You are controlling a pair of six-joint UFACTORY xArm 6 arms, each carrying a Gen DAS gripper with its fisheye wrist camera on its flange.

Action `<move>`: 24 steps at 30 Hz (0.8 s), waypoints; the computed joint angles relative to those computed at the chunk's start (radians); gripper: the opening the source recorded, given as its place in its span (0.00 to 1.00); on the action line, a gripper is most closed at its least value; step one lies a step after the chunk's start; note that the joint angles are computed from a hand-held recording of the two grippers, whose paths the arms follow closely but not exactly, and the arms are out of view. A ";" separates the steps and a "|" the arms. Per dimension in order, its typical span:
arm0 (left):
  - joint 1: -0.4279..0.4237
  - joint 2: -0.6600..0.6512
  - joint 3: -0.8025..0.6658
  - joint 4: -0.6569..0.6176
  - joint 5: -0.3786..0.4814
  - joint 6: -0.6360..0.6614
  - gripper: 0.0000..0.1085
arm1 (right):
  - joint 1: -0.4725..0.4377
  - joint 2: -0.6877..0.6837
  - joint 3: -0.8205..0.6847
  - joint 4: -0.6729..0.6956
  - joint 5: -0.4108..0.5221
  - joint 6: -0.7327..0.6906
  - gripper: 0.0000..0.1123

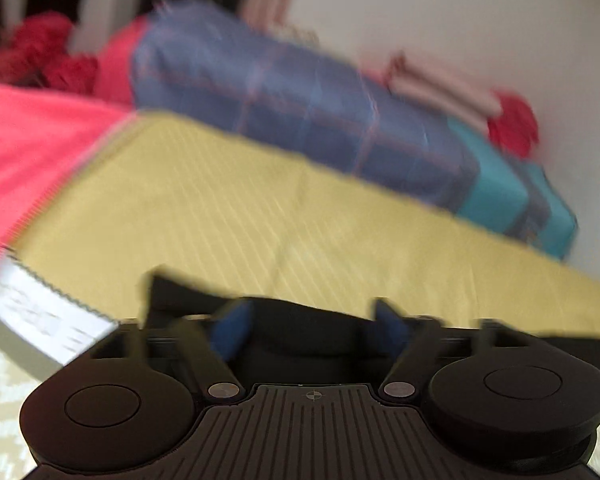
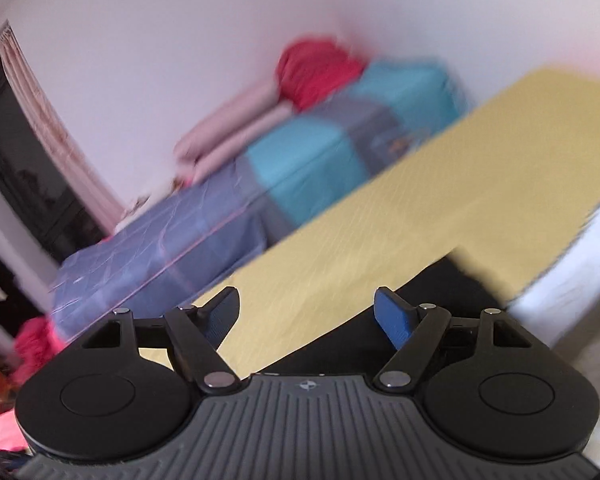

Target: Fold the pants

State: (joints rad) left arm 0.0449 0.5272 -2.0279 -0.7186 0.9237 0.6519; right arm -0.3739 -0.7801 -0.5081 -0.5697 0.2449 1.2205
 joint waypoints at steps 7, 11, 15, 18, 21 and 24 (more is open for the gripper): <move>-0.043 -0.215 0.354 -0.112 -0.194 0.155 0.95 | 0.166 -0.161 0.021 -0.132 0.526 0.115 0.73; -0.085 -0.256 0.468 -0.105 -0.326 0.195 0.95 | 0.239 -0.207 0.080 -0.126 0.503 0.031 0.75; -0.113 -0.232 0.508 -0.062 -0.440 0.222 0.95 | 0.335 -0.075 -0.010 -0.136 0.630 -0.155 0.53; -0.118 -0.196 0.494 0.024 -0.457 0.167 0.95 | 0.287 0.030 -0.086 -0.156 0.679 -0.258 0.19; -0.117 -0.200 0.499 0.002 -0.466 0.187 0.95 | 0.135 0.067 -0.103 -0.265 0.579 -0.193 0.51; -0.119 -0.204 0.507 0.006 -0.475 0.193 0.95 | -0.010 0.056 -0.103 -0.180 0.501 -0.074 0.70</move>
